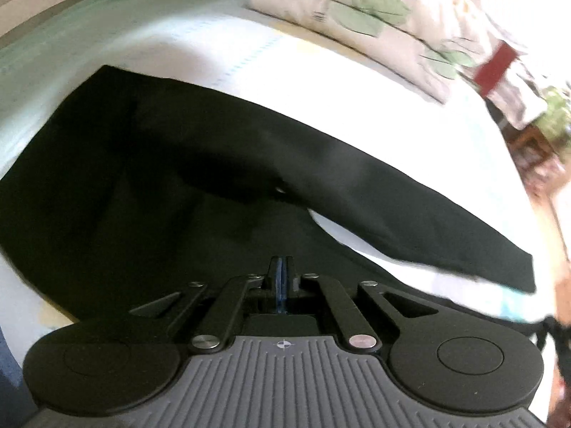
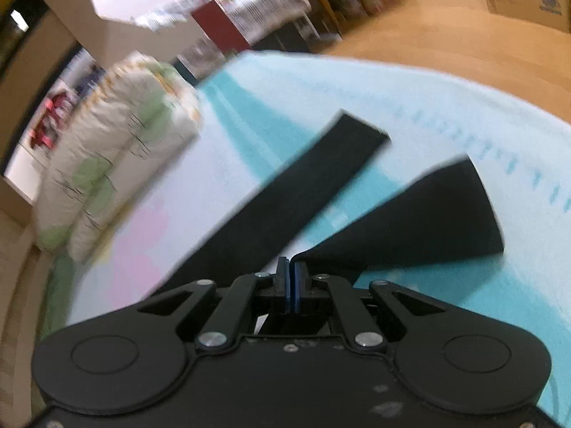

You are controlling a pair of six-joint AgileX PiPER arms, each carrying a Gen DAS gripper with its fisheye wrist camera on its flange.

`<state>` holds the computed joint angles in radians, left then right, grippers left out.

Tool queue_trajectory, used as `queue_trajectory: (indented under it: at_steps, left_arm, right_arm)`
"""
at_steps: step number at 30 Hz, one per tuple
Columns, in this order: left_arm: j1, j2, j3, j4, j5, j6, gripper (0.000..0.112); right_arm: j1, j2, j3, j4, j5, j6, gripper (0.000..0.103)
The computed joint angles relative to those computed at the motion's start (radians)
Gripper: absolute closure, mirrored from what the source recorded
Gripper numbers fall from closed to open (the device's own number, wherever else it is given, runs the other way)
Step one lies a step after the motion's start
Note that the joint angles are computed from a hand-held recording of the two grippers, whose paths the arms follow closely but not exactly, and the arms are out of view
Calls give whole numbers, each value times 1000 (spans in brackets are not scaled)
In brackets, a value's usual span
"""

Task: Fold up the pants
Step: 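Lift the cuff with the right tool and pull it toward the waistband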

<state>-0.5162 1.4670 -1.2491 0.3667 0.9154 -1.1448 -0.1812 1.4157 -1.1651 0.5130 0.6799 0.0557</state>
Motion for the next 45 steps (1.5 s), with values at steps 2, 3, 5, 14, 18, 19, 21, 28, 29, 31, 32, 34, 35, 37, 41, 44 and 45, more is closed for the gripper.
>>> queue_trajectory:
  at_steps: [2,3,5,14,18,19,21,28,29,31,32,34,35,37,41,44,45]
  left_arm:
    - [-19,-39,47,-21,-58,10,90]
    - [-41,-57,74,-16,-83,-4,84]
    - [-80,-67,103,13,-117,-37,72]
    - [-209,-26,99,95,-74,-115,59]
    - [-173,-27,85,-11,-50,-10,59]
    - [-173,-52,104,-18,-43,-3,59]
    - [-174,-61,119,-15,-49,-4,59]
    - [-168,-92,167,-32,-51,-3,58]
    - [-172,-97,172,-23,-49,-11,58]
    - [-182,-104,179,0,-44,-29,58]
    - [-190,-112,186,11,-39,-40,58]
    - [-207,-118,190,28,-31,-53,57]
    - [-217,-120,193,39,-31,-59,57]
    - [-249,-129,203,70,-30,-80,56]
    - [-324,-138,219,148,-37,-125,53]
    - [-338,-148,235,178,-84,-158,51]
    - [-333,-147,235,177,-97,-169,51]
  right_arm:
    - [-4,-29,25,29,-48,-29,99]
    - [-4,-36,30,29,-64,-31,100]
    - [5,-37,21,-10,-86,-12,101]
    - [24,151,-284,-229,305,27,68]
    - [7,223,-359,-247,427,133,61]
    - [13,217,-353,-263,416,151,59]
    - [32,205,-353,-286,404,178,58]
    - [168,308,-494,-422,482,367,55]
    - [188,325,-501,-449,491,395,55]
    - [207,361,-511,-478,516,430,57]
    - [210,361,-496,-481,506,438,60]
    - [211,329,-440,-486,464,426,98]
    - [205,307,-415,-473,445,409,98]
    - [175,236,-341,-414,360,373,99]
    - [116,130,-272,-288,253,286,99]
    - [87,117,-281,-215,252,223,99]
    - [87,118,-283,-208,251,212,99]
